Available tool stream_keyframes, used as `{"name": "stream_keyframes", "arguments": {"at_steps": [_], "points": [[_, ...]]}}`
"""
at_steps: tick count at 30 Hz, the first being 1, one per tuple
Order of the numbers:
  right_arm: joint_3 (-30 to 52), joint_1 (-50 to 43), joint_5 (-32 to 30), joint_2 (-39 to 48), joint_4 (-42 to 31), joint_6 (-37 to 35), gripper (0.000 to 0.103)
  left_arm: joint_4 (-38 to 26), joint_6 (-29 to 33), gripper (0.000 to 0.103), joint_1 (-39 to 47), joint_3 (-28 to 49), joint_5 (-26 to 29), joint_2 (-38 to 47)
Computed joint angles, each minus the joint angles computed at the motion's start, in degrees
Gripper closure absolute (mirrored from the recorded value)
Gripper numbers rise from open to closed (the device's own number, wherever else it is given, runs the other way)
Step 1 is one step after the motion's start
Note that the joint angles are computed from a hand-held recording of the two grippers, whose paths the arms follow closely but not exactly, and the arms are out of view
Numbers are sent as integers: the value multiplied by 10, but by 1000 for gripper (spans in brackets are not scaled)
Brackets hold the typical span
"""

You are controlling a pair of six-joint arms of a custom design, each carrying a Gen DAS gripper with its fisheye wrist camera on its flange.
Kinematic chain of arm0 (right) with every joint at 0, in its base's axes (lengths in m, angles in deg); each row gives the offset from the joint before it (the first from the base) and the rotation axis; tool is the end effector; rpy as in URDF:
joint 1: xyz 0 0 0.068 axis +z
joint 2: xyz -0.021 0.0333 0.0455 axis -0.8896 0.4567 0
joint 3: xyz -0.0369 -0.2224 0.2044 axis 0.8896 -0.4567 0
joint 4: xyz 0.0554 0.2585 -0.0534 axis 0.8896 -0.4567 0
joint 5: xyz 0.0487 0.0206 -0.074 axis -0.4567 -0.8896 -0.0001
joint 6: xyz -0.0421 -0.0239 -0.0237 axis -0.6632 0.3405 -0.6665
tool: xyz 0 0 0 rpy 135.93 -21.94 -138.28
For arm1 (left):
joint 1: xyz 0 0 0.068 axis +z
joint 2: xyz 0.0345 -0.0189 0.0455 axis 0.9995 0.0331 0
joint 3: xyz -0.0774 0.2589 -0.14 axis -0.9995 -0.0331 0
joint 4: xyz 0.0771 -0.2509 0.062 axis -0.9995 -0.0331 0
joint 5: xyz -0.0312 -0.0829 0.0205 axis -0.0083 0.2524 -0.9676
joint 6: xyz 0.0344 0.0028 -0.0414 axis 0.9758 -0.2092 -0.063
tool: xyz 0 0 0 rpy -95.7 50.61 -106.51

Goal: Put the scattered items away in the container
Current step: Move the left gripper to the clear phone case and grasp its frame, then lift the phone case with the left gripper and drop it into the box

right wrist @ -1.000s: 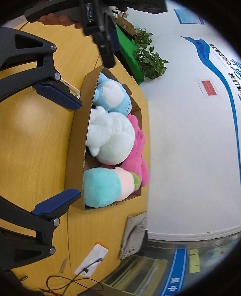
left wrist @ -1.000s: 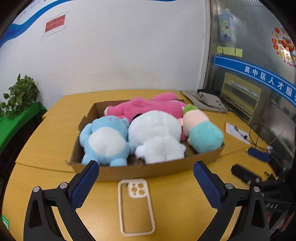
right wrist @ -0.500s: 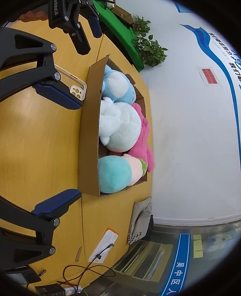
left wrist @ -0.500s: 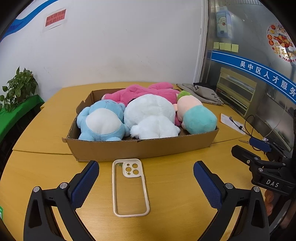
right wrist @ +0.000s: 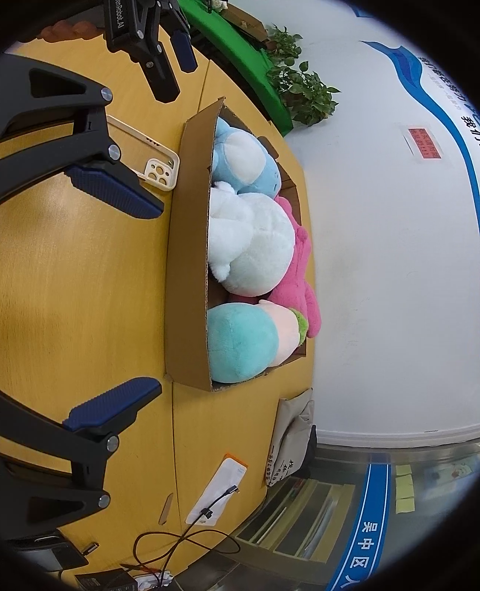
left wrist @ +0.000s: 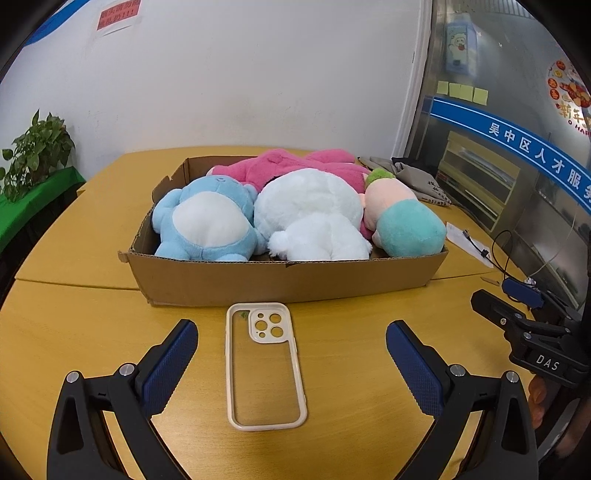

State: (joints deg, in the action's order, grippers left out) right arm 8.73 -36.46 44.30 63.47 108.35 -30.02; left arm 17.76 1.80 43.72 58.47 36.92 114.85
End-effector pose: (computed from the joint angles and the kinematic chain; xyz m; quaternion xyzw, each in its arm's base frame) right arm 0.2668 0.1350 0.0927 -0.2179 0.8651 0.1326 0.4318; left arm 0.1982 -0.1630 0.1513 -0.1607 0.8872 -0.0111 0.4323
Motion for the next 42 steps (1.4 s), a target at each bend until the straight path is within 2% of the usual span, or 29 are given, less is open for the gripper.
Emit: {"name": "stream_keyframes", "arguments": {"at_steps": [7,14,17,20,25,27,29,30,32,34,35,36,37,38,40,42], "points": [[2,11,10,6,5,-1,15,32,18,0,9,-26,-1,-11],[51,58,9,76,-36,11,15,103,4,2,58,-88,56,7],[86,89,-7,117,-59,20,15,155,2,12,83,-115,101,37],[121,116,3,145,-80,24,15,196,-3,18,94,-127,132,83],[205,131,-8,185,-146,42,15,288,-6,47,113,-138,202,167],[252,138,-16,209,-184,48,15,296,-15,62,115,-134,212,187],[295,150,-7,234,-213,52,16,283,-19,69,106,-127,199,187],[315,157,4,247,-223,51,18,274,-21,78,104,-124,198,187],[353,170,22,275,-246,46,26,261,-23,88,105,-119,198,186],[382,178,33,300,-264,44,49,263,-27,96,109,-122,205,184],[381,184,49,304,-254,38,55,273,-29,96,109,-127,208,184],[377,185,46,303,-247,32,65,280,-32,96,108,-131,208,185],[373,185,35,299,-247,28,84,282,-33,97,105,-132,207,185],[372,186,28,296,-253,25,92,274,-35,97,101,-128,203,183],[360,191,40,292,-244,21,92,253,-39,97,90,-120,194,179],[345,186,35,285,-232,28,92,260,-43,97,81,-123,197,175]]}}
